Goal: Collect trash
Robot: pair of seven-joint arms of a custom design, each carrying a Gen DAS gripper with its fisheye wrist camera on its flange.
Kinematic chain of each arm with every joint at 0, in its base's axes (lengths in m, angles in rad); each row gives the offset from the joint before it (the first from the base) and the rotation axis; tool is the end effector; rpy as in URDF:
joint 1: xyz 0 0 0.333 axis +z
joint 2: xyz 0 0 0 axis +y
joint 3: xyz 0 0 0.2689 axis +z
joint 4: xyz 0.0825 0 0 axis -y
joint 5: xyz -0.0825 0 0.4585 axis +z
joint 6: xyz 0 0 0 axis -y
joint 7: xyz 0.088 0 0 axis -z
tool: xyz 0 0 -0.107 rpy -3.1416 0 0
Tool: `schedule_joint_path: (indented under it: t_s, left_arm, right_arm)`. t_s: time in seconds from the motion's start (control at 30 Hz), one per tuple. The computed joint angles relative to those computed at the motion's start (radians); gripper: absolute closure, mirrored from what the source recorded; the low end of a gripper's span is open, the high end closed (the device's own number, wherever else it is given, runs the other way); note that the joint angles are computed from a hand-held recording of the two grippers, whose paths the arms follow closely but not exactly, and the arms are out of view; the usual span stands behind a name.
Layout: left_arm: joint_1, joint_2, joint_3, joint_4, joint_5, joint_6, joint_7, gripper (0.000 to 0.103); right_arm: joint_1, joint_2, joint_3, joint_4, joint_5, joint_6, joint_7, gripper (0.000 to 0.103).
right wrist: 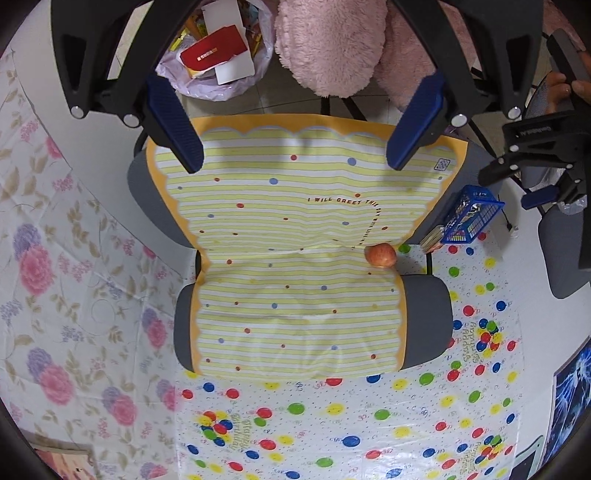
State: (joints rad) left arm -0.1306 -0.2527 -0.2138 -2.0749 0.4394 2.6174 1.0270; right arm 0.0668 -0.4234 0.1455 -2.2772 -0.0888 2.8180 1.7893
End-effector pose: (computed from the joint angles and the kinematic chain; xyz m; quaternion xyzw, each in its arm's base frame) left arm 0.5740 -0.2247 0.5614 -0.6057 0.6753 -0.2833 0.3111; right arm 0.5521 0.1307 0.5714 -0.6514 0.6003 -0.2998 0.3542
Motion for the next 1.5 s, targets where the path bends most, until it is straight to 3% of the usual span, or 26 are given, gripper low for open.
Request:
schedule_joint_path:
  t_s: [1.5]
  left_arm:
    - [0.010,-0.006,0.003,-0.009,0.002,0.014,-0.020,0.006]
  right_arm:
    - [0.004,0.024,0.000,0.013,-0.022,-0.005,0.029,0.006]
